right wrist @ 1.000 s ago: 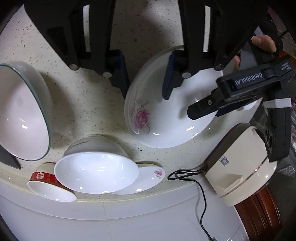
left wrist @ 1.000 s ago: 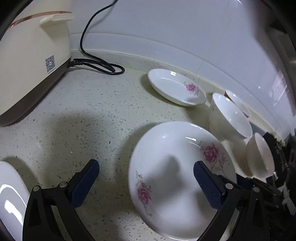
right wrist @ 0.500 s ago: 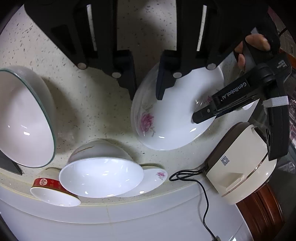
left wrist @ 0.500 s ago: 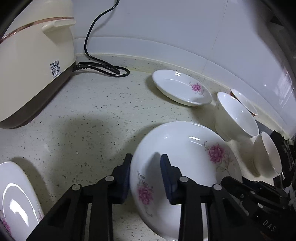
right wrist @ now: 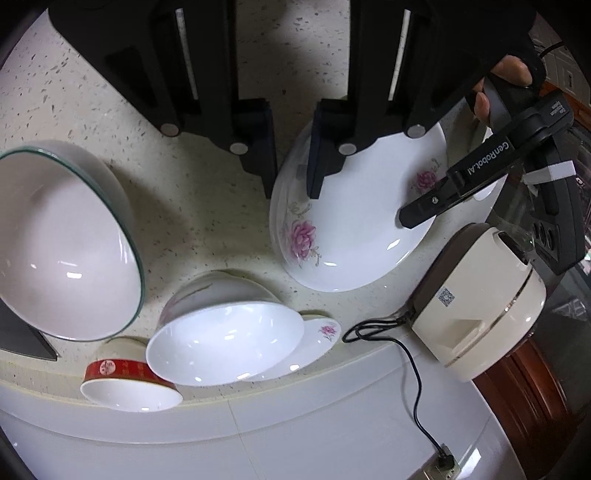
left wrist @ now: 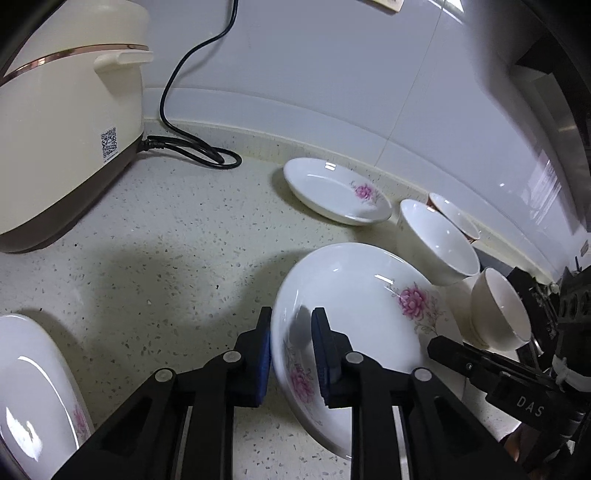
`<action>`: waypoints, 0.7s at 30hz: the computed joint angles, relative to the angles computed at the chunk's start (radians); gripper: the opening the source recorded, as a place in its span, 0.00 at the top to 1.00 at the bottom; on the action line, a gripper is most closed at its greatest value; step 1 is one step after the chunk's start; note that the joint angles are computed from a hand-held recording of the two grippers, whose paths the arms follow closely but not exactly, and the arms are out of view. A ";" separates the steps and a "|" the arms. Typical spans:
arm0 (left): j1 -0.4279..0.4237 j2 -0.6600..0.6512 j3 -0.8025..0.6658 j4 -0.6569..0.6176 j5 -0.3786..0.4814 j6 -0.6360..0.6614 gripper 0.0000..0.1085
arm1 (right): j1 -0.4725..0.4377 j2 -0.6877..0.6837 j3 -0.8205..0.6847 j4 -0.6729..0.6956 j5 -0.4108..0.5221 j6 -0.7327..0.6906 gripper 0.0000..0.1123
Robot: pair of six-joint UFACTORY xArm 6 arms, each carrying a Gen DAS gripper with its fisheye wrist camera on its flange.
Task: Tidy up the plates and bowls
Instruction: 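Lift the second plate with both grippers and carry it over the first plate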
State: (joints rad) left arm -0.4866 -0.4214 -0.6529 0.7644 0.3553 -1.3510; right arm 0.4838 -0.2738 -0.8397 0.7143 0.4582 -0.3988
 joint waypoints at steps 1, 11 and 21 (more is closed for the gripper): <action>0.001 -0.006 0.004 0.013 -0.004 -0.013 0.80 | 0.000 -0.004 0.002 0.012 -0.003 -0.011 0.83; -0.016 -0.055 0.012 0.226 0.027 -0.195 0.80 | 0.024 -0.028 0.019 0.089 -0.046 -0.077 0.83; -0.061 -0.093 0.015 0.362 0.108 -0.314 0.80 | 0.040 -0.037 0.019 0.185 -0.069 -0.157 0.83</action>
State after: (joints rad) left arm -0.5479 -0.5141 -0.6382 1.1265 0.4635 -1.6647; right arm 0.5236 -0.3107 -0.8203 0.8994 0.3888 -0.5559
